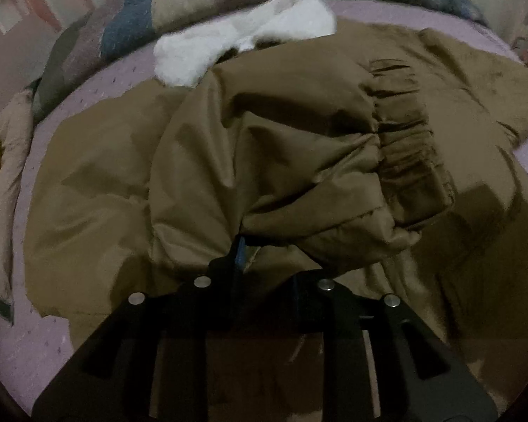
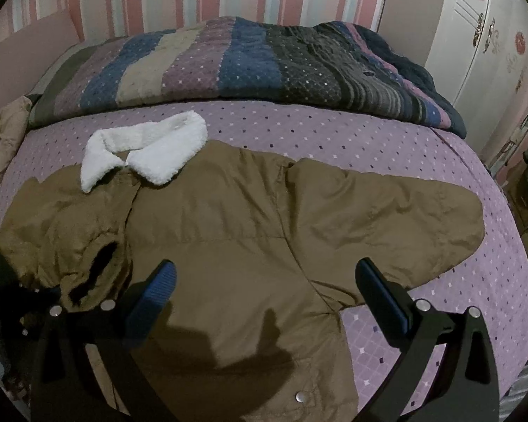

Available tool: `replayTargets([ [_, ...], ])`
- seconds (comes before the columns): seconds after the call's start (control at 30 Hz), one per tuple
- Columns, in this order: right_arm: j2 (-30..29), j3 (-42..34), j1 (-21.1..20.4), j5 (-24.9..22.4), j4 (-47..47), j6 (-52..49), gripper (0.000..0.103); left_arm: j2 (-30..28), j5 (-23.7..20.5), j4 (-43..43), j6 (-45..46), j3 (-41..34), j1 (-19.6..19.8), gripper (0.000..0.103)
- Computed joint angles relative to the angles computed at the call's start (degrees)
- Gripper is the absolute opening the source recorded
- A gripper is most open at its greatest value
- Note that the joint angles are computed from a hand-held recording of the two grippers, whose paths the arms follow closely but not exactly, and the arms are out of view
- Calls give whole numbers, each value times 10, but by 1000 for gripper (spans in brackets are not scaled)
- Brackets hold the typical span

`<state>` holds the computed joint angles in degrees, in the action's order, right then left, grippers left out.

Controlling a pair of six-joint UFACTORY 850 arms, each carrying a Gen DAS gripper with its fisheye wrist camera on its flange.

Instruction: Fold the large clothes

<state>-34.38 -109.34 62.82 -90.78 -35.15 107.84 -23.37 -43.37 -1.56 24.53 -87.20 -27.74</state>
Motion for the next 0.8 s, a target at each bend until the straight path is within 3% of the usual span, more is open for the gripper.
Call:
replayTargets([
  [0.1,-2,-1,0,2,3,1,101,-61,-125,-37,-21,-98,-6,24],
  [0.2,2,11,-3,9,16,-7,101,-84,-194,-96,-1,-142,3,26],
  [0.27,7,24,-4,16,25,-6,101,-84,-201,-122,6,-145,9,26],
  [0.33,17,44,-4,27,33,6,101,-66,-166,-93,-17,-125,4,26],
  [0.4,26,60,-1,35,37,19,101,-22,-60,17,-62,-62,-19,31],
  [0.43,31,67,0,37,39,24,101,-3,-21,77,-81,-32,-29,49],
  [0.47,35,75,2,37,42,27,101,9,9,137,-99,-10,-43,92],
  [0.53,45,89,7,40,45,35,101,32,53,257,-130,39,-70,99],
  [0.63,63,115,11,48,48,58,101,60,105,397,-183,102,-95,100],
  [0.7,73,128,14,55,47,72,101,72,112,382,-169,114,-92,100],
  [0.8,72,130,15,70,42,67,101,92,116,236,-56,109,-52,100],
])
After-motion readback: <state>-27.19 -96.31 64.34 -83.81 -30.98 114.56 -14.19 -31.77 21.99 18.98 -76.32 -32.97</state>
